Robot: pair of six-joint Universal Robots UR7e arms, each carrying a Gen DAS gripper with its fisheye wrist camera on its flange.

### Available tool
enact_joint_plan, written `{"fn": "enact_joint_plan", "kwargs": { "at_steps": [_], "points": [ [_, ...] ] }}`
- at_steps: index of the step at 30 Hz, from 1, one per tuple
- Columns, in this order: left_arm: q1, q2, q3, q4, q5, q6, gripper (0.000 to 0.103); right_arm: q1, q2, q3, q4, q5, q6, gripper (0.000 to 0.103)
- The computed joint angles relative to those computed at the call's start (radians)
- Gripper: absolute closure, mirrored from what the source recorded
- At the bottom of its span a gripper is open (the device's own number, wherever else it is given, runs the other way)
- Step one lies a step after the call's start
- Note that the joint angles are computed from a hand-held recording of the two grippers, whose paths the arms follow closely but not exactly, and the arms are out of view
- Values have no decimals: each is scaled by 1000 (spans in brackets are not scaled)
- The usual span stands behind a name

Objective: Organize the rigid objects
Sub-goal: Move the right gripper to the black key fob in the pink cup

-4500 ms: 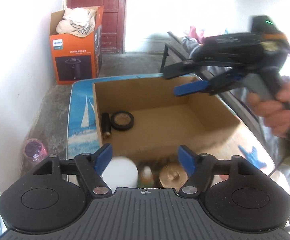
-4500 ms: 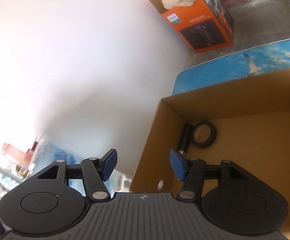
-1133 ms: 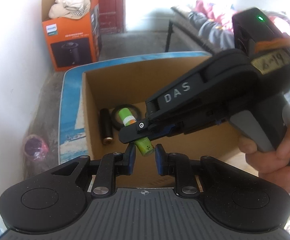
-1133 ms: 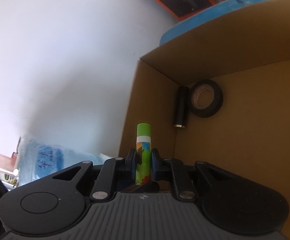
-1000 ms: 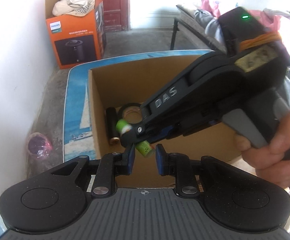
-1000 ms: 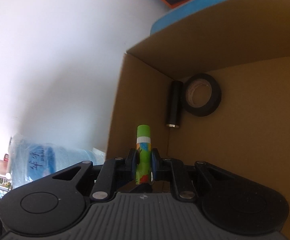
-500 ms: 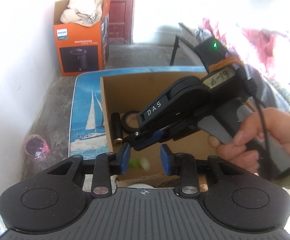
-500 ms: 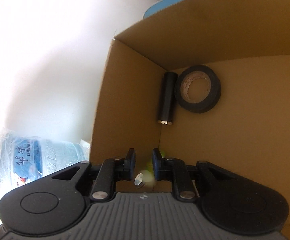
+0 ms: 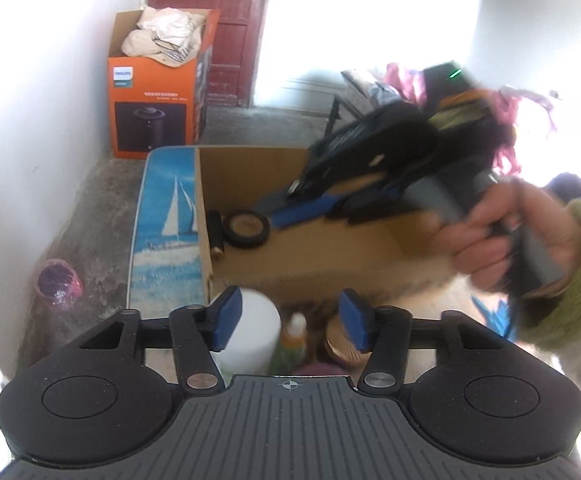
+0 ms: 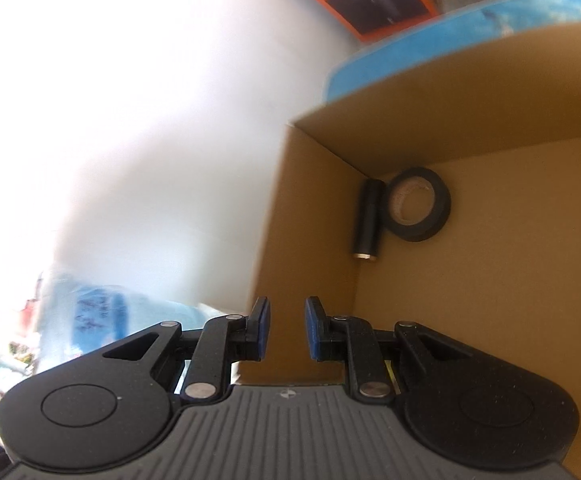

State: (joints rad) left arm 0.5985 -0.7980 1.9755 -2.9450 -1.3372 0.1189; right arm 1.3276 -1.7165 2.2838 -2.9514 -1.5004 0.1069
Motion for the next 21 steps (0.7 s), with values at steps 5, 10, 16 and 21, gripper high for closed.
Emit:
{"fn": "enact_joint_plan", "kwargs": {
  "at_steps": [5, 10, 16, 21],
  "points": [
    [-6, -16, 45, 12, -8, 11, 40, -16, -168, 150, -61, 52, -16, 82],
    [-11, 1, 62, 34, 7, -17, 39, -68, -279, 293, -102, 110, -1, 82],
    [-21, 41, 64, 57, 65, -17, 39, -192, -248, 413, -221, 233, 56, 82],
    [-7, 59, 47, 122, 46, -41, 44, -249, -192, 440, -252, 259, 92, 82]
  ]
}}
